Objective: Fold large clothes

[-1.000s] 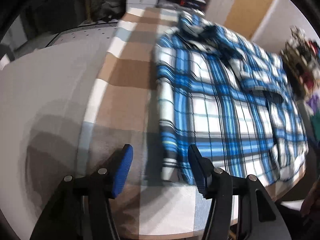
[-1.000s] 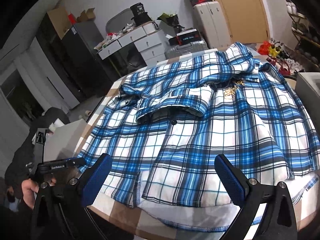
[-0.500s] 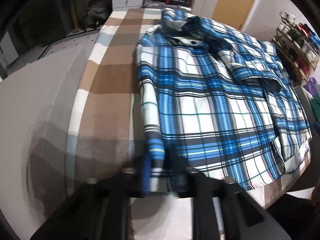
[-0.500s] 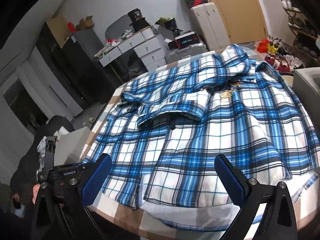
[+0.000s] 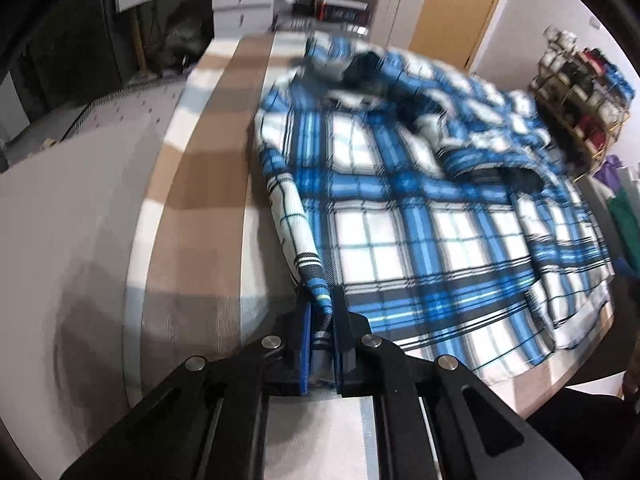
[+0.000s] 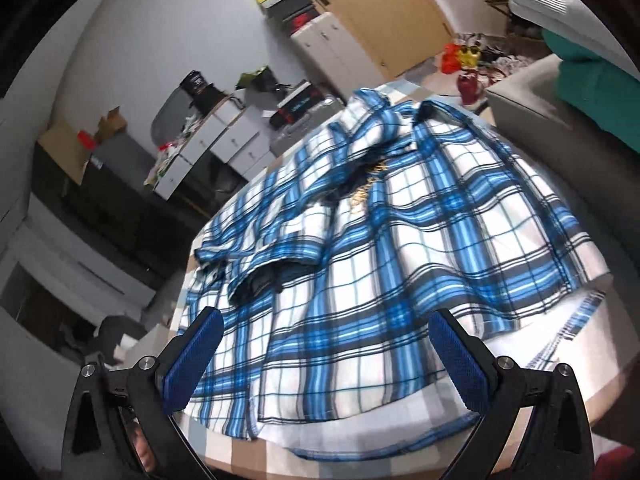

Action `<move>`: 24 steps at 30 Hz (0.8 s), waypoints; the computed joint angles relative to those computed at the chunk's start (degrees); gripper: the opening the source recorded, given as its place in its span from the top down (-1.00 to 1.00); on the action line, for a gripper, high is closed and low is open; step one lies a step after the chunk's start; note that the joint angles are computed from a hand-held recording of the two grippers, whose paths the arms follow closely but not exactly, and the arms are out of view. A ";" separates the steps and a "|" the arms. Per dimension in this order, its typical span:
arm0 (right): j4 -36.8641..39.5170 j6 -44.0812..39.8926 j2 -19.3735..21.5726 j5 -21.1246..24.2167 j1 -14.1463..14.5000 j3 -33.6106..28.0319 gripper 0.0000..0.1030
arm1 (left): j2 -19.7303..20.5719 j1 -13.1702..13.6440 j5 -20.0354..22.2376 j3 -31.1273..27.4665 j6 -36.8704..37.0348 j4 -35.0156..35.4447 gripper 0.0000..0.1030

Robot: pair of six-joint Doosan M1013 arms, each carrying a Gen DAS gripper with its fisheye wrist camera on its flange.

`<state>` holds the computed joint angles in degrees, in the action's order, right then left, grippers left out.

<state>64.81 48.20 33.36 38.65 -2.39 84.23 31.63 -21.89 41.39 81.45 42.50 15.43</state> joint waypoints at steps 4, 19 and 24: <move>-1.32 2.90 -0.53 -2.42 -1.12 0.38 -1.00 | 0.52 0.01 2.59 -0.85 0.54 -1.62 0.42; -52.82 15.47 1.63 1.13 2.22 -6.21 -0.98 | 0.39 0.10 2.03 -0.25 0.75 -1.35 0.87; -63.61 13.26 1.41 -6.05 4.70 -2.96 -0.77 | 0.01 0.87 0.08 0.49 1.19 -4.69 0.88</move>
